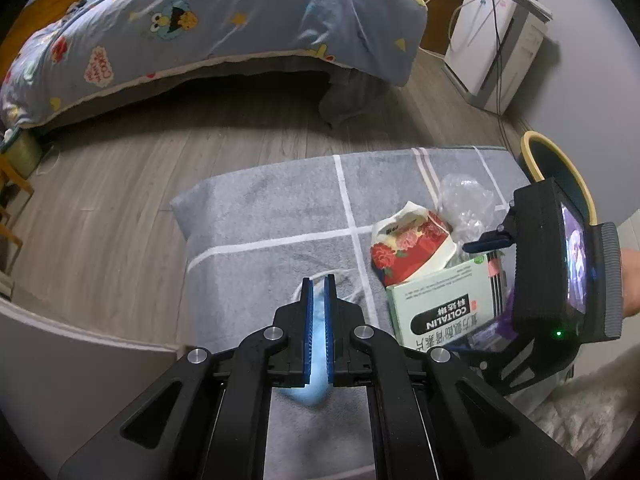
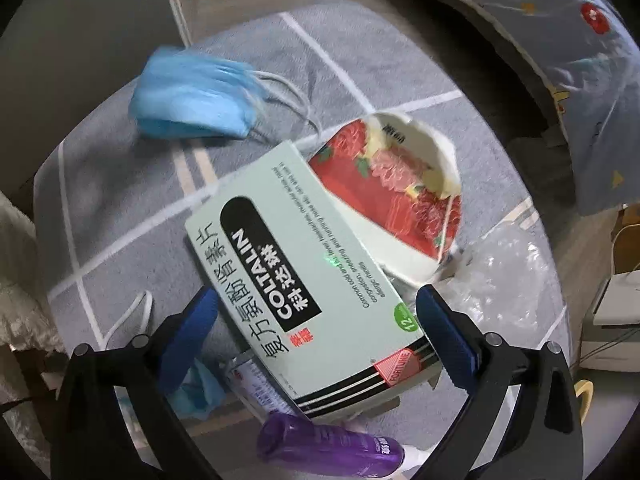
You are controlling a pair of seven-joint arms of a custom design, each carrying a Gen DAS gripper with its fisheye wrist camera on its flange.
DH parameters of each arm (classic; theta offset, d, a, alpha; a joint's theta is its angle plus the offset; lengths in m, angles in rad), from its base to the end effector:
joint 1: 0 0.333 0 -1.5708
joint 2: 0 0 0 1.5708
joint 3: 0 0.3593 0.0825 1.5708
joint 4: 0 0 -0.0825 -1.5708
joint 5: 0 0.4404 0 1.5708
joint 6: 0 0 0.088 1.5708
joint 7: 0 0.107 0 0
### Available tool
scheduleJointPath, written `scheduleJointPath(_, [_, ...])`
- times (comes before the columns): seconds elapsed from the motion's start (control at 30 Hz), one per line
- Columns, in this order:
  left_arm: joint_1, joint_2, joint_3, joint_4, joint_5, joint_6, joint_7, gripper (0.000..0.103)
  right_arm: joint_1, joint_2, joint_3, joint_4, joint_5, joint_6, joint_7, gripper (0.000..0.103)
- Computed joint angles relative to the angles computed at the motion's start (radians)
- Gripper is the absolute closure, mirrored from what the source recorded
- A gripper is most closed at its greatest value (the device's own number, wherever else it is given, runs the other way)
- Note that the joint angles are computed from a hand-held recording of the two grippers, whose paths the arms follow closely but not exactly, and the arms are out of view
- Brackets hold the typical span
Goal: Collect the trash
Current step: 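Grasp the white-green COLTALIN box with right tool while left tool holds mask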
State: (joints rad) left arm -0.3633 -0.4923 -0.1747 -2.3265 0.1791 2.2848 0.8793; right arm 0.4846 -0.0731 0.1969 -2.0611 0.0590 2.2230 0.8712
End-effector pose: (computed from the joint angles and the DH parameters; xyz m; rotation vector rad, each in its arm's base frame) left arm 0.4061 -0.2511 0.5924 -2.0273 1.8938 -0.5515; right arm 0.4656 0.3830 0.5099 -2.9269 0.3216 -0.2087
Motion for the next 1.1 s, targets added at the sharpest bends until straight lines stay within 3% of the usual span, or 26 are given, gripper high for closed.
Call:
scheduleJointPath(0.1, [-0.002, 0.005, 0.0, 0.002, -0.003, -0.001, 0.005, 0.097, 0.0, -0.001, 0.005, -0.02, -0.051, 0.038, 0.032, 0.006])
scheduleJointPath(0.2, [-0.004, 0.015, -0.001, 0.005, -0.009, -0.018, 0.009, 0.097, 0.001, -0.011, 0.009, -0.038, -0.073, 0.046, 0.051, 0.022])
scheduleJointPath(0.3, [-0.005, 0.029, 0.001, 0.001, -0.02, -0.045, 0.014, 0.097, 0.001, -0.013, 0.007, -0.039, -0.056, 0.056, 0.058, 0.025])
scheduleJointPath(0.43, [-0.001, 0.044, 0.005, -0.011, -0.04, -0.075, 0.02, 0.089, -0.006, -0.021, -0.008, -0.008, 0.035, -0.006, 0.016, 0.028])
scheduleJointPath(0.57, [0.003, 0.057, 0.007, -0.022, -0.057, -0.088, 0.019, 0.043, -0.019, -0.023, -0.027, 0.029, 0.151, -0.055, -0.032, 0.028])
scheduleJointPath(0.7, [0.007, 0.087, -0.002, -0.01, -0.055, -0.131, 0.025, 0.028, -0.038, -0.014, -0.037, 0.057, 0.205, -0.063, -0.039, 0.028])
scheduleJointPath(0.87, [0.004, 0.127, -0.01, 0.006, -0.062, -0.191, 0.068, 0.028, -0.055, -0.016, -0.044, 0.068, 0.247, -0.063, -0.02, 0.028])
scheduleJointPath(0.93, [0.004, 0.136, -0.011, 0.011, -0.074, -0.204, 0.079, 0.037, -0.062, -0.005, -0.049, 0.084, 0.261, -0.063, -0.018, 0.028])
scheduleJointPath(1.0, [0.001, 0.13, -0.006, 0.008, -0.1, -0.189, 0.086, 0.056, -0.067, -0.017, -0.05, 0.08, 0.266, -0.058, 0.001, 0.028])
scheduleJointPath(1.1, [0.007, 0.121, -0.023, 0.017, -0.067, -0.182, 0.073, 0.069, -0.076, -0.026, -0.051, 0.084, 0.257, -0.05, 0.023, 0.028])
